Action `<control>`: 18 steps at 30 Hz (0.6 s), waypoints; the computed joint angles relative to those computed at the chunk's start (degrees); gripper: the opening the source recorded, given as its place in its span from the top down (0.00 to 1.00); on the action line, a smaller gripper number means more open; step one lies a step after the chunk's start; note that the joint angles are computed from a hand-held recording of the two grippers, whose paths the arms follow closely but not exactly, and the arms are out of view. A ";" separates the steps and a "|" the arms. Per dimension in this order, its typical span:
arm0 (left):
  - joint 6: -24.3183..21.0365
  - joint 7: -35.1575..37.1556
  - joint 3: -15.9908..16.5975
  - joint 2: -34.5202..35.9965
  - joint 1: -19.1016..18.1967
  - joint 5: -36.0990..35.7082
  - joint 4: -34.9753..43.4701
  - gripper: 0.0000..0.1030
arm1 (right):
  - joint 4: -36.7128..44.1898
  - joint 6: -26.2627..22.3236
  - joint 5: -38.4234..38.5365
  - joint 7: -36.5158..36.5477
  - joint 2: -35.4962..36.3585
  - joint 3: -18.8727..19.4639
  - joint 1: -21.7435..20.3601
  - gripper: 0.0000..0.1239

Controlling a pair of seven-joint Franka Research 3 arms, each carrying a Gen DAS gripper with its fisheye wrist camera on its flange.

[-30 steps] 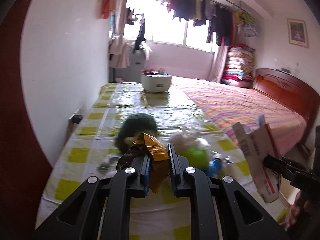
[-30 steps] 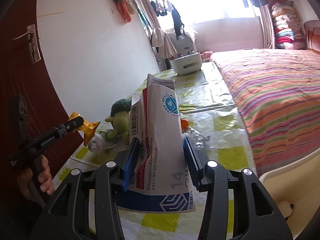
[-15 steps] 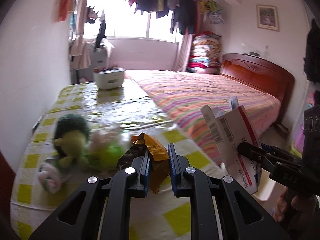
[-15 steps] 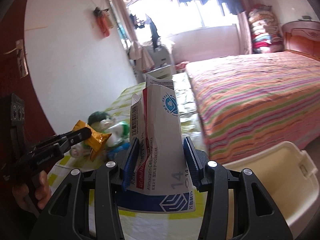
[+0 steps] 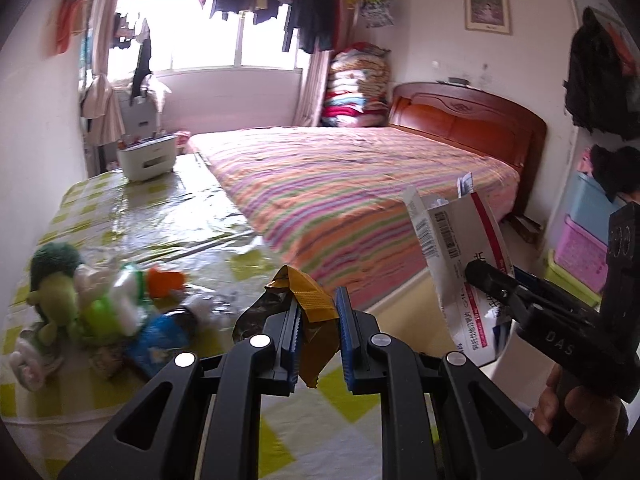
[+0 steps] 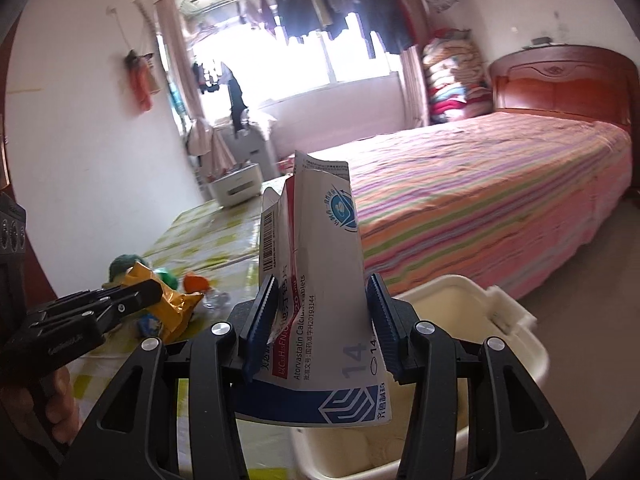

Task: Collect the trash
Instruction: 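Carry the medicine box over the basket and open the right tool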

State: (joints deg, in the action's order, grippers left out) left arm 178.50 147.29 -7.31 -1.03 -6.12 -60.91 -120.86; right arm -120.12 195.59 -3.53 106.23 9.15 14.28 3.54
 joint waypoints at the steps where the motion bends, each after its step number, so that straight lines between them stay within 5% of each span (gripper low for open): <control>1: -0.02 -0.58 -0.25 0.29 -0.19 0.90 0.18 0.85 | -0.64 0.46 3.62 -2.41 -0.39 -3.32 3.54 0.63; 6: -0.82 -4.57 -1.54 1.09 -0.50 6.05 0.21 0.85 | -2.28 2.15 16.83 -12.04 -1.36 -10.83 12.57 0.62; 11: -1.47 -7.25 -2.61 1.98 -0.53 9.76 0.81 0.85 | -1.69 2.23 23.98 -16.83 -0.84 -12.04 14.75 0.58; 18: -1.62 -11.75 -4.30 3.33 0.58 14.68 1.28 0.85 | -2.29 2.91 20.09 -10.29 -0.68 -7.72 8.96 0.49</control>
State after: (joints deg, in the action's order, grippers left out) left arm 176.87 135.53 -11.61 2.30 -5.54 -46.23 -119.59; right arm -122.41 198.51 16.56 95.94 8.46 6.56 12.50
